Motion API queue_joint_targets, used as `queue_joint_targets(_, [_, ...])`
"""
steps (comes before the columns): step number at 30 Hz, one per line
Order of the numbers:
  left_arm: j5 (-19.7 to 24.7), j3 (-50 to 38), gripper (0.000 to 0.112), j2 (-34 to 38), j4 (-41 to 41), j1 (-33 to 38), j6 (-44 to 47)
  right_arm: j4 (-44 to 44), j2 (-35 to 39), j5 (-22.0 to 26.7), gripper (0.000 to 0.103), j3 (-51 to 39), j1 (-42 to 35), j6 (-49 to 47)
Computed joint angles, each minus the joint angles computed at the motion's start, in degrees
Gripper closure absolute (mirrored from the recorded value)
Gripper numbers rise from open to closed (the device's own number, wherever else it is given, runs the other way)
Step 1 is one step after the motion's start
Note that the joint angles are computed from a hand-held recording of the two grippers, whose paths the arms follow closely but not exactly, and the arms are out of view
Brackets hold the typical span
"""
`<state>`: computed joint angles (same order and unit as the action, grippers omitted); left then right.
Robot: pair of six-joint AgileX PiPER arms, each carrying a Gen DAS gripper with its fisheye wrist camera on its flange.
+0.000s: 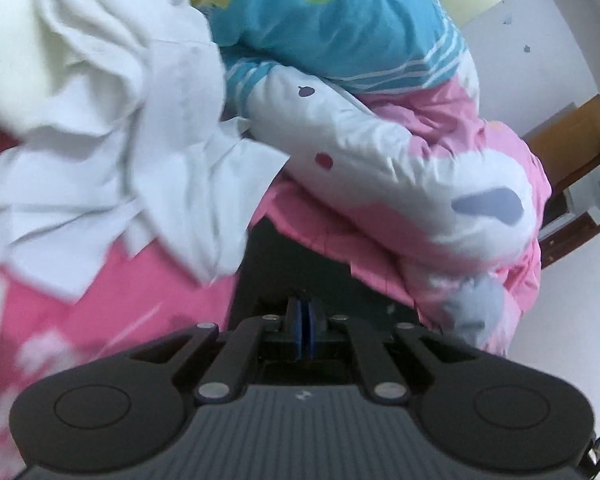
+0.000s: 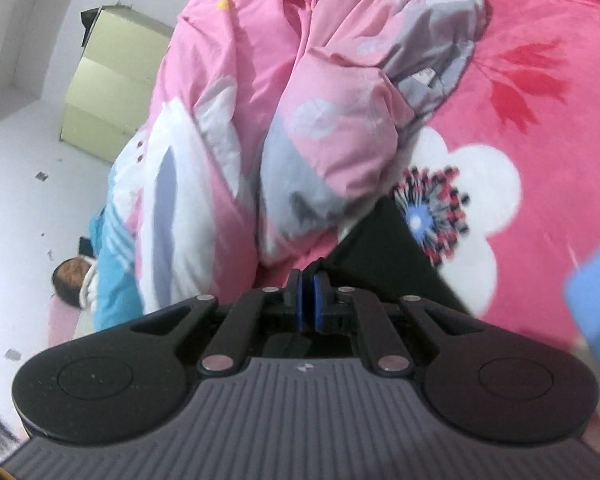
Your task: Fold clothes
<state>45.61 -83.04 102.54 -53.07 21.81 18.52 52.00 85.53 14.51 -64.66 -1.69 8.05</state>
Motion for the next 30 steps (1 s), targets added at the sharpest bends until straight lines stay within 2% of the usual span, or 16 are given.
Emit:
queue_joint_targets(2, [-1.1, -4.7, 0.109, 4.9, 0.1, -1.2, -0.7, 6.3, 4.0, 0.9, 0.099, -3.4, -1.6, -6.8])
queue_joint_targets(3, [-1.3, -7.1, 0.109, 7.3, 0.3, -1.7, -1.4, 8.3, 5.9, -0.2, 0.099, -4.7, -1.6, -9.4])
queue_joint_targets(6, [-0.9, -14.9, 0.109, 14.1, 1.8, -2.9, -3.3, 7.6, 11.6, 0.3, 0.099, -10.2, -2.3, -9.4])
queue_joint_targets(12, [3.7, -28.0, 0.108, 24.7, 3.5, -3.0, -5.2, 13.4, 20.2, 0.0, 0.099, -17.1, -2.9, -15.0])
queue_joint_targets(15, [6.9, -32.5, 0.099, 29.6, 0.8, -1.6, -5.6, 20.8, 25.6, 2.4, 0.095, -21.0, -4.5, -19.0])
queue_joint_targets(16, [6.6, -32.2, 0.089, 30.2, -1.2, -1.0, -5.4, 22.8, 27.9, 2.3, 0.095, -22.3, -4.7, -19.5])
queue_joint_targets(19, [3.3, -27.3, 0.067, 29.2, -9.7, 0.8, -2.2, 19.2, 31.0, 1.9, 0.091, -24.5, -5.8, -12.4])
queue_joint_targets(20, [2.5, -25.5, 0.065, 28.2, -11.8, 1.2, -0.5, 16.6, 30.8, -0.2, 0.088, -24.2, -5.6, -8.6])
queue_joint_targets(22, [1.5, -22.2, 0.064, 26.2, -15.2, 1.9, 2.9, 9.1, 28.2, -7.5, 0.083, -21.5, -3.8, 0.5])
queue_joint_targets(23, [1.9, -20.6, 0.064, 24.8, -15.1, 1.8, 5.3, 3.6, 26.8, -8.4, 0.083, -20.7, -3.5, 6.1])
queue_joint_targets(24, [2.7, -19.1, 0.064, 23.1, -13.9, 1.4, 7.8, -2.1, 25.6, -7.0, 0.083, -20.7, -3.0, 9.6])
queue_joint_targets(25, [3.5, -17.7, 0.064, 21.5, -12.6, 1.1, 10.2, -7.7, 24.7, -3.3, 0.083, -22.0, -2.9, 12.1])
queue_joint_targets(27, [5.1, -15.5, 0.064, 18.4, -9.6, 0.2, 14.6, -19.2, 26.8, 8.2, 0.083, -30.5, 0.0, 12.9])
queue_joint_targets(29, [6.7, -13.5, 0.064, 15.5, -5.6, -1.2, 18.9, -29.6, 31.9, 19.6, 0.084, -42.0, 6.1, 6.9])
queue_joint_targets(30, [6.7, -11.9, 0.065, 14.1, -3.1, -2.5, 21.1, -32.0, 34.7, 25.2, 0.085, -47.7, 8.4, 4.2])
